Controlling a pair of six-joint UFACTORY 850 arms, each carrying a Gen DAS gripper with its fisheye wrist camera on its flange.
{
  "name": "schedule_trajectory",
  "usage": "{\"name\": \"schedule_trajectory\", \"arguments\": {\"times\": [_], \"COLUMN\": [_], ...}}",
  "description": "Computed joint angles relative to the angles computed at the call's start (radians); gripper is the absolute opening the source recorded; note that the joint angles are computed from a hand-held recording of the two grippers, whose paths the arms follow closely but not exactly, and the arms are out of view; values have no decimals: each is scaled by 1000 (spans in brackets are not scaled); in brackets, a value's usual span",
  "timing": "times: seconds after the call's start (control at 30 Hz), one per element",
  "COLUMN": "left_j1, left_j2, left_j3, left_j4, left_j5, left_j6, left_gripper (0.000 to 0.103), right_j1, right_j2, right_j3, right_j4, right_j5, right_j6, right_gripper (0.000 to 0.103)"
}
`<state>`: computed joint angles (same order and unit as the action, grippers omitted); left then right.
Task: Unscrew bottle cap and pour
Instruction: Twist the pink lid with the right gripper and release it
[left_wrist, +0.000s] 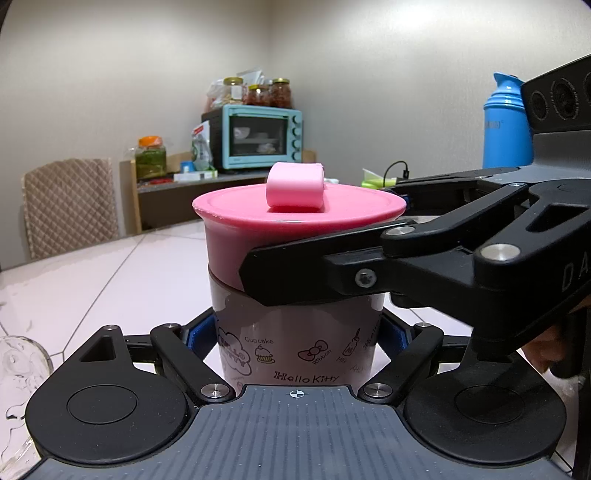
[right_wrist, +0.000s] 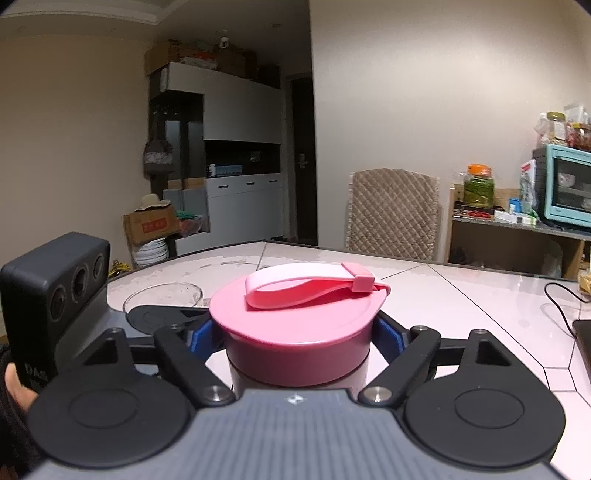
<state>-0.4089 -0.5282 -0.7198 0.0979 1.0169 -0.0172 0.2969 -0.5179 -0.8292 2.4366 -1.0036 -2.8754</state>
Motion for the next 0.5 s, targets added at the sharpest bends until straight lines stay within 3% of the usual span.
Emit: {"name": "schedule_trajectory", "arguments": {"times": [0.33, 0.5], "left_j1": [-2, 3], "left_j2": [0, 1], "left_j3": [3, 6], "left_j4": [0, 8], "left_j5": [2, 5], "left_j6": [-3, -9], "left_gripper": [90, 90], "right_j1": [-144, -174], "right_j2": [-127, -221], "right_j3": [-250, -420], "right_j4": [-651, -906], "right_j5": [-90, -200], "right_j6": [228, 340], "right_gripper": [85, 85]}}
